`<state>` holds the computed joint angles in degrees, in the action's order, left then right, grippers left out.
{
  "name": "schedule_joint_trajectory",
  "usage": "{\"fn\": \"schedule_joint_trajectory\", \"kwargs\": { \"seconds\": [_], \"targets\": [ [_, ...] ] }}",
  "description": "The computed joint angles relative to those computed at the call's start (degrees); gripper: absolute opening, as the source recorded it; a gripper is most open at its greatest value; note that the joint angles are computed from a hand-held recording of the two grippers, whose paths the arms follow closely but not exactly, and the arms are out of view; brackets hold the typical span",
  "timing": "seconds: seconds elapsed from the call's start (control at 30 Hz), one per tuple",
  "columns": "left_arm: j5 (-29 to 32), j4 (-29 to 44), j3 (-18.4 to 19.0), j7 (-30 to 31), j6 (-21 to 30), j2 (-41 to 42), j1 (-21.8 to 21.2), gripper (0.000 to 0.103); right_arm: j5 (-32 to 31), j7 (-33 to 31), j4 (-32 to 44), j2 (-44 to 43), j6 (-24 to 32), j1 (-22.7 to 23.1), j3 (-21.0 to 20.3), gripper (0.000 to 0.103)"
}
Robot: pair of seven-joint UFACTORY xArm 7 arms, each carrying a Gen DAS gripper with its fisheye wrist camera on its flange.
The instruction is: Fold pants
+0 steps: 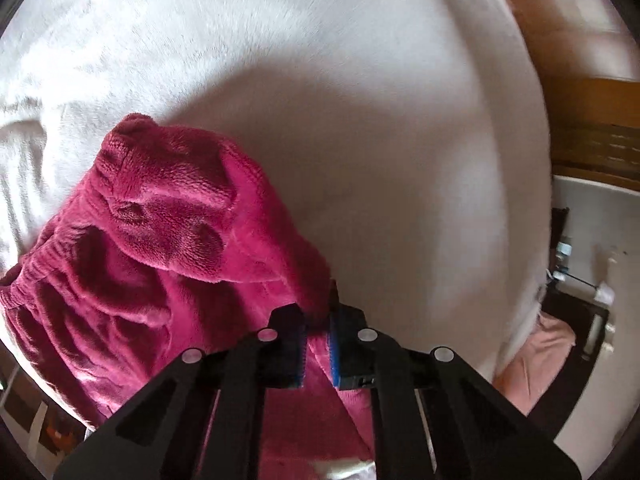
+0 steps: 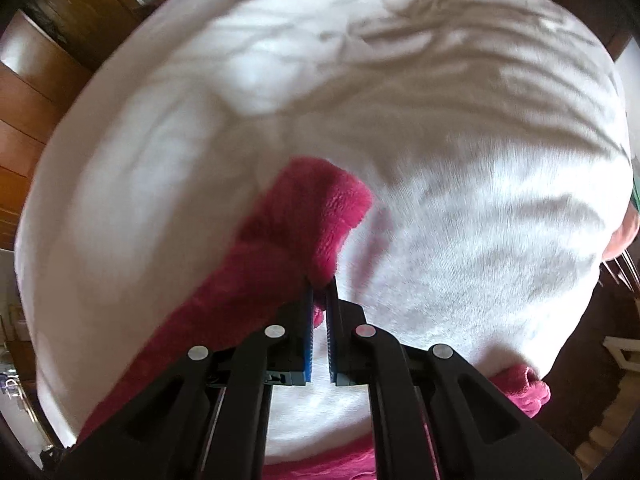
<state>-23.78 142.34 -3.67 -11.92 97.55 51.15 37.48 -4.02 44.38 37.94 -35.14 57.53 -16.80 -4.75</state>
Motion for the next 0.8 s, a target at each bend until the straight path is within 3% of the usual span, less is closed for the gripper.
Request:
{"fn": "schedule_joint_trajectory", "kwargs": {
  "seconds": [0.13, 0.2, 0.33, 0.47, 0.5, 0.57, 0.6, 0.63, 0.73, 0.8],
  "targets": [
    [-2.92, -4.02, -0.63, 3.42, 1.57, -3.97, 3.06, 0.007, -0.76, 0.85, 1.87, -2.21, 1.18, -0.01, 1.07, 0.005],
    [-4.03, -1.34, -0.82, 4.30, 3.93, -2.97, 4.42, 0.007, -2.32, 2.05, 2.79, -3.77, 2.86, -0.53, 2.17, 0.000],
    [-6.01, -0.61, -1.42, 7.37, 7.15, -3.76, 7.66, 0.007, -3.72, 3.59, 2.38, -8.52, 6.04, -0.80, 2.68, 0.000],
    [-6.65, 0.48, -1.83, 11.23, 11.13, -4.28, 9.73, 0.007, 0.40, 4.34, -3.06, -15.24, 6.53, 0.76, 1.25, 0.000],
    [-6.70, 0.51, -1.70, 12.28, 12.12, -4.41, 10.12, 0.007, 1.54, 5.25, -4.78, -17.30, 6.56, 0.75, 1.08, 0.001],
    [-6.74, 0.90, -1.43, 13.88, 13.76, -4.30, 10.71, 0.007, 3.87, 8.16, -9.20, -20.30, 5.42, 0.09, 0.72, 0.014],
    [-6.70, 3.39, -1.43, 13.75, 15.03, -2.77, 10.85, 0.007, 5.20, 10.09, -12.09, -21.91, 3.82, -0.53, 0.43, 0.031],
    [-6.46, 4.93, -1.58, 13.50, 15.82, -1.80, 10.93, 0.007, 6.14, 11.15, -14.29, -23.01, 1.91, -0.89, 0.04, 0.036],
    [-5.56, 3.97, -1.31, 13.90, 15.98, -2.23, 11.09, 0.008, 8.79, 12.27, -18.56, -22.74, -4.26, -0.71, -1.04, 0.036],
    [-5.33, -1.32, -0.82, 15.00, 13.50, -5.47, 10.55, 0.008, 9.17, 10.74, -18.73, -18.67, -9.24, -0.17, -1.69, 0.036]
  ]
}}
